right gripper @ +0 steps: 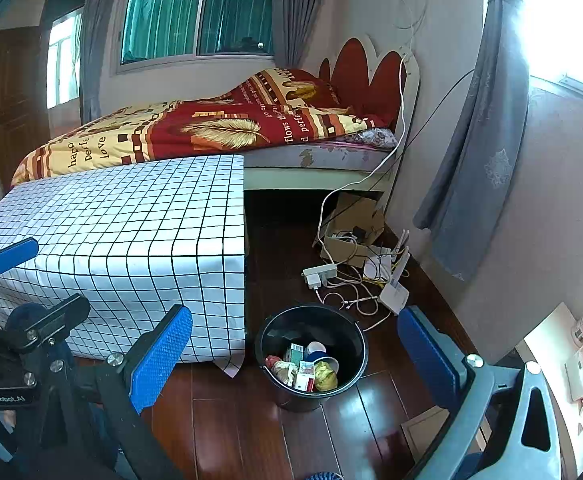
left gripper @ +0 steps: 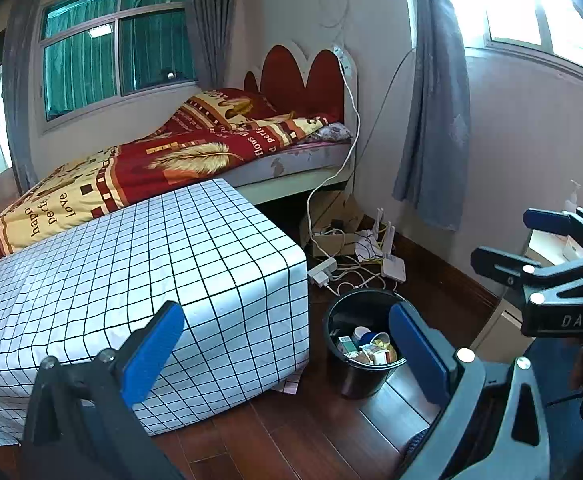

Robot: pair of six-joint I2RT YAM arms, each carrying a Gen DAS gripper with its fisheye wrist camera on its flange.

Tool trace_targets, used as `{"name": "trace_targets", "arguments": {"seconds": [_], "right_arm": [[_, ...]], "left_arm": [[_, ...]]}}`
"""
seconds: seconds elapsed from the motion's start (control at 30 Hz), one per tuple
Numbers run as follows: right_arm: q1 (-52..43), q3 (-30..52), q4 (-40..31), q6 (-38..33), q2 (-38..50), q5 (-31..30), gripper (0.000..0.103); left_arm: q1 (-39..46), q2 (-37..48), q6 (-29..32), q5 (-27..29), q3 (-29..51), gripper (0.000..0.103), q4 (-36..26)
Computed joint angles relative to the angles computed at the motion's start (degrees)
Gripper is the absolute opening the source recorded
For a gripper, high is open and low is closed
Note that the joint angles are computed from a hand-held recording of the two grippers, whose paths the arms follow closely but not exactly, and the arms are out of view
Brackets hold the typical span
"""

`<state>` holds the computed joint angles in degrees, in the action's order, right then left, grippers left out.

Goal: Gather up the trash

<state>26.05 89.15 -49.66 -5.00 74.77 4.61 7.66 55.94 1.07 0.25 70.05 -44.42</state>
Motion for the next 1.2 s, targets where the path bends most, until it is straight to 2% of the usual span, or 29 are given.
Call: {"name": "trace_targets", "arguments": {"seconds": [0.53, 1.03, 1.2], "right_arm": [[0.36, -1.09, 0.55, 0.11, -0.49, 0.61, 0.103], [1.11, -1.39, 1.14, 0.3, -0.71, 2.11, 0.103], [0.91, -0.81, 0.92, 0.48, -0.5, 1.79, 0.103]], "left_arm": [[-0.59, -0.06, 0.0, 0.11, -0.01, 0.103, -0.09], [2.5, -0.34, 0.85, 5.43, -0.65, 0.103, 1.76], [2.54, -0.72, 1.14, 5.46, -1.07, 0.103, 2.71]]}}
